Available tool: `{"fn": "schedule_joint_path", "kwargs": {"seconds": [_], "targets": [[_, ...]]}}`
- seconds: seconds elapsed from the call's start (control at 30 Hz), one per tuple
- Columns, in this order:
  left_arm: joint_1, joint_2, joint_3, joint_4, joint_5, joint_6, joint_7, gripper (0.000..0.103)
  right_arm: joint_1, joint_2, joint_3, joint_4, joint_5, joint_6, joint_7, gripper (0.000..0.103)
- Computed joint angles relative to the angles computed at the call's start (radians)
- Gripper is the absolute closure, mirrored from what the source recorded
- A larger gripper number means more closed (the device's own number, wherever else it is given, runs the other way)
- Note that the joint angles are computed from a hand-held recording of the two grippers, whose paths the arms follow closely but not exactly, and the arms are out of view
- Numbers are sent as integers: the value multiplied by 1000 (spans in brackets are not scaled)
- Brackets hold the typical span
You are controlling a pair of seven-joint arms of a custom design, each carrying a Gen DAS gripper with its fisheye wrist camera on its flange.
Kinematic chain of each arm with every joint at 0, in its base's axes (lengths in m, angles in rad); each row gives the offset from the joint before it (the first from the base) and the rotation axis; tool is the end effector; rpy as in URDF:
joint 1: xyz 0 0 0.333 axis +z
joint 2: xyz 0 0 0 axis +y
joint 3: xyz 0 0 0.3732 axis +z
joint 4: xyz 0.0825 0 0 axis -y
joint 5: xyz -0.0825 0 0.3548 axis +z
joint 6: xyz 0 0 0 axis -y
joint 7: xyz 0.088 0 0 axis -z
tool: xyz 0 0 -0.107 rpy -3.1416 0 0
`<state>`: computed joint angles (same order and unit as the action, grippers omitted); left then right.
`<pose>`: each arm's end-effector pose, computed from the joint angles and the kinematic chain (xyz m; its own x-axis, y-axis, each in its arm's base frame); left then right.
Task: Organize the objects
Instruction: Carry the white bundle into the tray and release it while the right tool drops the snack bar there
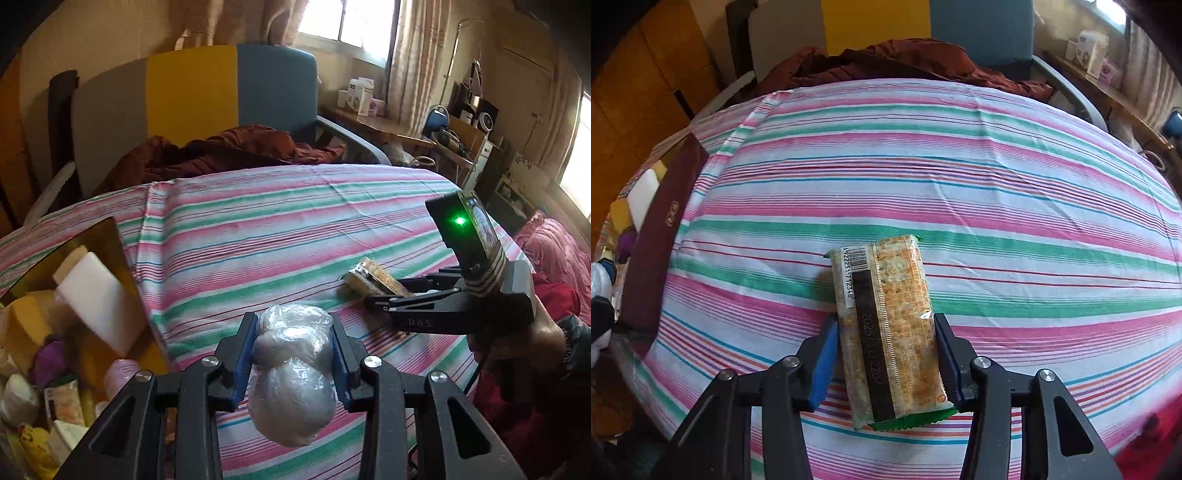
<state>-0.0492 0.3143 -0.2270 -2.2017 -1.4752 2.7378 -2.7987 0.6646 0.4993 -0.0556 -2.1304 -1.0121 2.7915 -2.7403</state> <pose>0.5401 -0.1076 0.3190 -0.7522 -0.6498 0.1090 -0.5386 0.5111 -0.6698 0.4540 0.3663 0.2496 -0.3826 -0.9187 -0.0980 -0.8185 0.3862 -0.4253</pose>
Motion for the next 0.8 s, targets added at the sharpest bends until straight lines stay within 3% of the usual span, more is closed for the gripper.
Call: {"fn": "schedule_joint_path", "kwargs": {"seconds": [0.53, 0.8], "targets": [[43, -30, 41, -8, -61, -31, 36, 66, 46, 40, -32, 60, -6, 76, 73, 54], [73, -27, 59, -6, -34, -70, 1, 66, 119, 67, -105, 104, -83, 154, 234, 54]]}}
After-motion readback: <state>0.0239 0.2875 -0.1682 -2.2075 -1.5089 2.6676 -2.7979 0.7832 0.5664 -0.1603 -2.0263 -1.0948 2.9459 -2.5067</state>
